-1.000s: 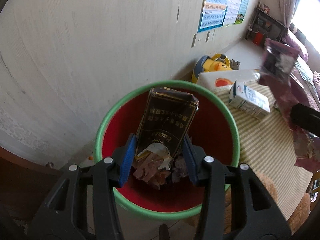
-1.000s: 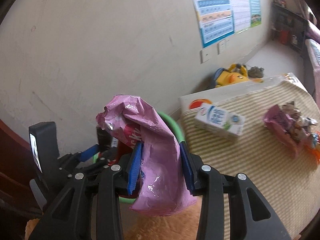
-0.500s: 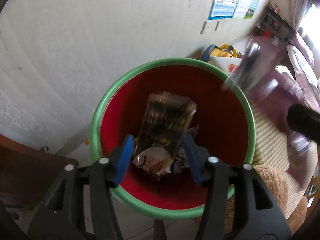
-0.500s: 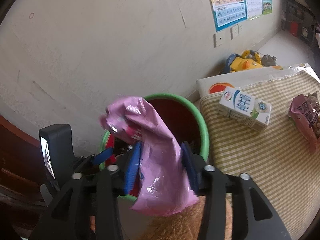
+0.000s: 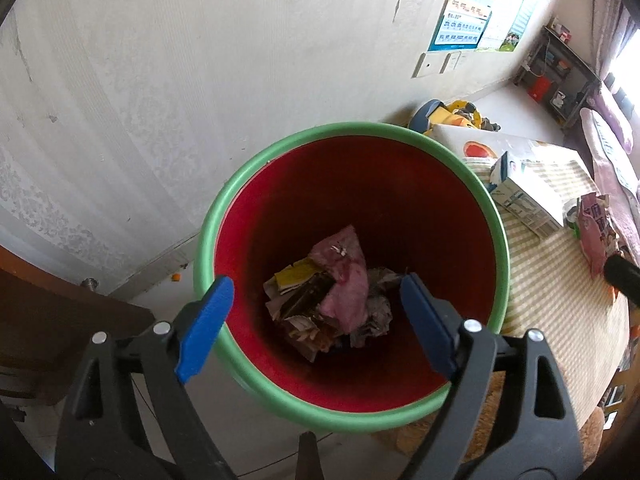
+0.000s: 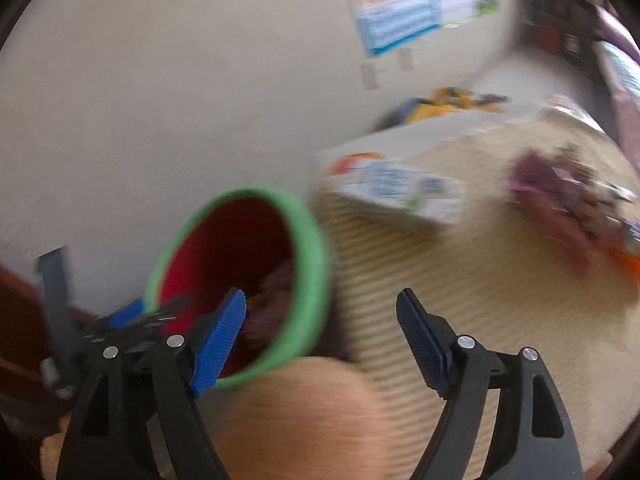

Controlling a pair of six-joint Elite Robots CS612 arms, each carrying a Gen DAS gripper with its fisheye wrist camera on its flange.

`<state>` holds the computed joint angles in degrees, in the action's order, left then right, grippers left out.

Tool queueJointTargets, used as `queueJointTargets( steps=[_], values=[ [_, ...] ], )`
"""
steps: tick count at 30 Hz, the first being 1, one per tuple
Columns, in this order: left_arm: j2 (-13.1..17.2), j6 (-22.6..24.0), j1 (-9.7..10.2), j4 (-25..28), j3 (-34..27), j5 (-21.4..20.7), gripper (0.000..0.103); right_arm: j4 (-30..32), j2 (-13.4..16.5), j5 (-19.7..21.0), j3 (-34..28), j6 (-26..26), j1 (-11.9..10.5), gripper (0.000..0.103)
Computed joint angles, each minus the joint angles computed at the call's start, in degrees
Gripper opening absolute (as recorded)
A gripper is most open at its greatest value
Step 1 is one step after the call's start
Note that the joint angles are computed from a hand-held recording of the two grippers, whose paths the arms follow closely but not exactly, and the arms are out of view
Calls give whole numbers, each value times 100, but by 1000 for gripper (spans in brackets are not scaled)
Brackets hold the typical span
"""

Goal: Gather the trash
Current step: 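Grasp the purple snack bag with right tool while left tool grasps milk carton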

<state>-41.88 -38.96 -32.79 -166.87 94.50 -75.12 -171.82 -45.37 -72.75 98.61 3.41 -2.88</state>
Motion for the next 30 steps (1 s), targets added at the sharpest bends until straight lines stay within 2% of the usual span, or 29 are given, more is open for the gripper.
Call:
queueJointTargets(
  steps=[3, 4, 6, 9, 12, 16, 18, 20, 21, 23, 25, 30],
  values=[
    [29, 32, -14, 10, -51, -16, 83, -133, 19, -870, -1, 93, -166, 75],
    [39, 27, -22, 14, -68, -26, 83, -152, 61, -1372, -70, 36, -202, 75],
    [48, 76, -37, -9, -87, -46, 84, -101, 152, -1949, -233, -91, -239, 75],
    [55, 167, -80, -46, -125, -50, 84, 349, 366, -2387, -604, -460, -288, 76],
    [49, 230, -116, -114, -139, -29, 84, 607, 619, -3039, -937, -1063, -195, 76],
    [44, 294, -156, -220, -180, -97, 84, 775, 903, -3450, -1198, -1561, -137, 76],
    [55, 348, -178, -217, -241, -137, 84, 672, 937, -3446, -1191, -1671, -145, 71],
    [78, 425, -207, -222, -320, -206, 84, 410, 904, -3383, -1069, -1787, -167, 58],
    [91, 456, -216, -225, -360, -248, 84, 330, 873, -3311, -1003, -1772, -180, 55],
    [151, 435, -220, -244, -497, -469, 85, 77, 720, -2906, -751, -1611, -269, 50],
    [246, 247, -205, -300, -686, -831, 87, -195, 539, -2484, -470, -1365, -388, 48],
    [571, -450, -218, -92, -1344, -1280, 93, -838, 28, -1884, 404, -802, -545, 48]
  ],
)
